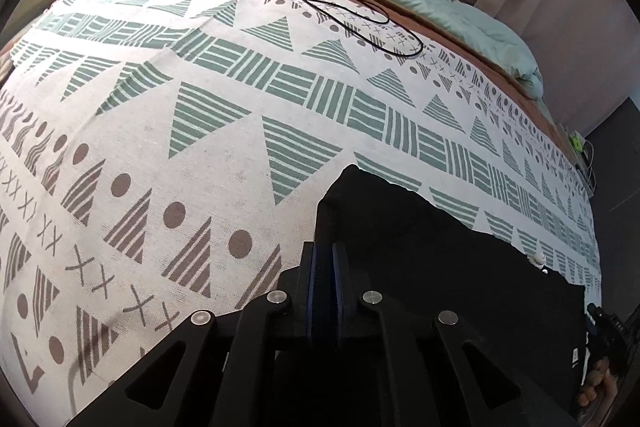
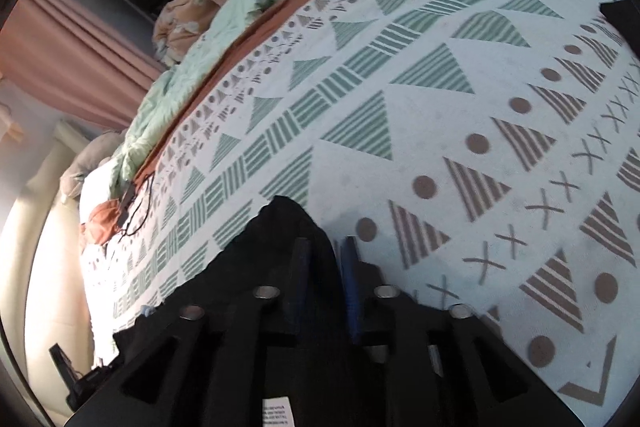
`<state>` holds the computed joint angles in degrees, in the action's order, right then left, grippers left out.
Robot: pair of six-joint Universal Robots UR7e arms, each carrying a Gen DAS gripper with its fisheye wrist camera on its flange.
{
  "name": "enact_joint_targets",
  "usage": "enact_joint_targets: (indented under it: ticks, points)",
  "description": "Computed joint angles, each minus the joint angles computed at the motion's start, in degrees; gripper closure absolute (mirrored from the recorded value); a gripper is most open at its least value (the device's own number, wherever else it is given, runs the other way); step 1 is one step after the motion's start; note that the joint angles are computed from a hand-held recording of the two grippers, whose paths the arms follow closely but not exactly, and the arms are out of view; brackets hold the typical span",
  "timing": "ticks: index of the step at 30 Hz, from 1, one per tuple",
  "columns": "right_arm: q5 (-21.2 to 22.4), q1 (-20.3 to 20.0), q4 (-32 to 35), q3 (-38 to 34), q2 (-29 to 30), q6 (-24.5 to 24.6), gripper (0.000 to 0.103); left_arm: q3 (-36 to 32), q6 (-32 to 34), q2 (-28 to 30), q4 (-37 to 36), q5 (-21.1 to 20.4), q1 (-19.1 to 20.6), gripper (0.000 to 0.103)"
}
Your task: Fold large clothes
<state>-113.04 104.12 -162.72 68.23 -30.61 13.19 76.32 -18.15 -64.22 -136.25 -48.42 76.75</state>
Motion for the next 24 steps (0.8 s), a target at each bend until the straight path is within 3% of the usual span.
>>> enact_joint_targets:
  ticks: [1, 2, 3, 4, 7, 11, 24]
  points:
    - [-0.18, 0.0, -0.6, 0.63, -0.52, 0.33, 0.044, 0.25, -0.76, -0.49, 0.29, -0.77, 0.04, 0.071]
    - [0.06, 0.03, -3.04, 2.23, -1.42, 0.04, 0.041, 1.08, -1.12, -1.19, -0.28, -1.32, -0.12, 0.061]
    - [0.11, 0.14, -4.72, 3.36, -2.08, -0.29, 0.041, 2.13, -1.15, -1.96, -1.37, -1.59, -0.4, 0.041]
    - [0.01, 0.32, -5.64, 4.39, -2.8, -0.49, 0.041, 3.72, -0.82, -3.02, -3.21, -1.47, -0.91, 0.033]
    - [1.07, 0.8, -6.92, 7.82, -5.04, -0.96, 0.041, 7.23, -0.04, -5.85, -5.05, 0.26, -2.82, 0.032]
    - [-0.65, 2.07, -7.93, 11.6, -7.04, -2.08, 0.041, 10.94, -0.9, -9.3, -4.46, 1.62, -4.96, 0.032]
    - [-3.55, 4.93, -14.11, 27.04, -14.73, -2.45, 0.041, 25.73, -10.21, -22.84, -0.98, 4.5, -10.58, 0.032]
